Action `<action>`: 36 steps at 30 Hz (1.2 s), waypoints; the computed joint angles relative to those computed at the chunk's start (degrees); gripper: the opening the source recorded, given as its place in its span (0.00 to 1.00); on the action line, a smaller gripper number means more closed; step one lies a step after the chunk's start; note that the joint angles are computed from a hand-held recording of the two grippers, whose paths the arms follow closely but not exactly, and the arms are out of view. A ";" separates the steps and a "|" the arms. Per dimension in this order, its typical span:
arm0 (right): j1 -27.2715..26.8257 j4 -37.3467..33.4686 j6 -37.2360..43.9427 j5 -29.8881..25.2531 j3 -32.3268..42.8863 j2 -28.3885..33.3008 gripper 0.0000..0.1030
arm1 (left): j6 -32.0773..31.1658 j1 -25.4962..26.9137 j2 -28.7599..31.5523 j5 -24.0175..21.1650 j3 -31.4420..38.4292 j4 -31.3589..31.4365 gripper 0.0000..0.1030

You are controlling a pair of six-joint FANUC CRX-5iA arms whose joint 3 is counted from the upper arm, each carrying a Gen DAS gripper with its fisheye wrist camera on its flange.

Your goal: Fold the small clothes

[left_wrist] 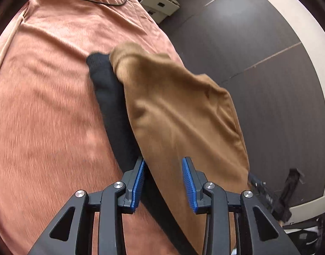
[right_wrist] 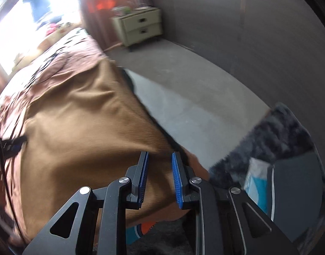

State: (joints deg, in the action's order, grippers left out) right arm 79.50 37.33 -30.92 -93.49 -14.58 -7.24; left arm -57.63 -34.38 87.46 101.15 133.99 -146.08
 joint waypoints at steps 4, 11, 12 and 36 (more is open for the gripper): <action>3.22 1.09 -6.27 -0.25 -1.28 -1.53 0.18 | 2.67 -0.93 3.39 4.00 7.65 0.04 0.44; 8.80 1.39 -8.35 -5.75 2.48 -1.02 0.23 | 6.63 -1.78 6.97 10.22 17.24 2.14 0.44; 9.50 1.25 -8.52 -6.74 3.50 -0.47 0.35 | 6.84 -1.93 7.18 10.89 18.50 2.09 0.44; 22.73 9.56 -7.99 -22.54 29.34 18.53 1.00 | 0.26 -0.57 1.27 26.88 37.94 -2.08 1.00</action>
